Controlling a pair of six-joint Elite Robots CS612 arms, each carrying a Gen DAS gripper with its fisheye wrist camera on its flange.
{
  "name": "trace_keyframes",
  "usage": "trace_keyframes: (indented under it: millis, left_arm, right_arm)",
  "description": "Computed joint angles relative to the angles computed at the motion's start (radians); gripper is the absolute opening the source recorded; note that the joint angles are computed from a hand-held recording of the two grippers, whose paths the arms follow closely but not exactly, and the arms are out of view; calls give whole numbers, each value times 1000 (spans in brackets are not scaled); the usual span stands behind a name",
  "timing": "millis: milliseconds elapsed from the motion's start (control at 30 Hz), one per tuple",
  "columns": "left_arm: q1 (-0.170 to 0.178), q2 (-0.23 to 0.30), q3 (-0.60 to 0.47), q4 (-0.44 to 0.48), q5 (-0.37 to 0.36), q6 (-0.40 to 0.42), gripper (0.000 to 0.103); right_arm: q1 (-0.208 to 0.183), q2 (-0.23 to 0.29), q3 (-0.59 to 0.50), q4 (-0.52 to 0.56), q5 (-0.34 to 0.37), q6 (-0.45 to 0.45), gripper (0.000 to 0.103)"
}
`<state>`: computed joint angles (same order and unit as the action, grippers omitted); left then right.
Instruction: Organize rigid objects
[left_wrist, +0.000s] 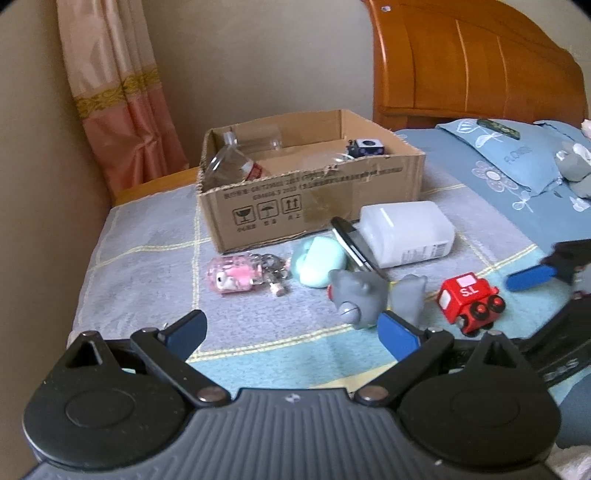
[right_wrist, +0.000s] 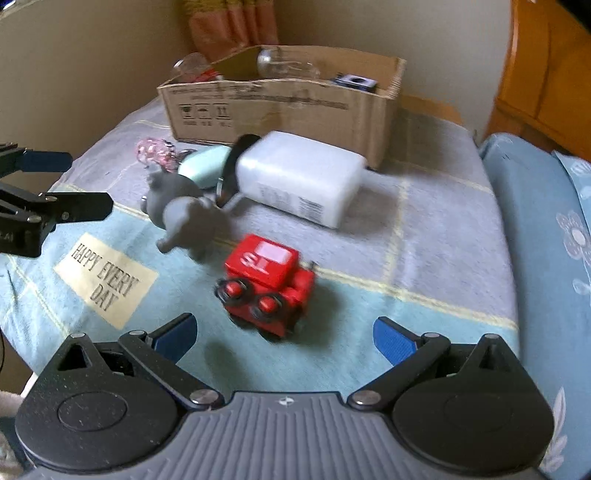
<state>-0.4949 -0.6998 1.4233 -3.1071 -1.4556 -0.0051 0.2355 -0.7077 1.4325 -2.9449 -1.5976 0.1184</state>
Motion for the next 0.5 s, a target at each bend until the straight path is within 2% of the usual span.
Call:
trace_keyframes:
  millis: [167,333,500]
  left_arm:
    - [2,0,-2,-7,-32,9,99]
    - [2,6,-13,7,-53,31,99]
    - [-1,27,-43,37,-99,93,99]
  right_arm:
    - [15,42,-50,-30,-76,-26,103]
    - [2,38,-35,-50,-81,-18,103]
    - [-12,26,4,-94,-70,-35,103]
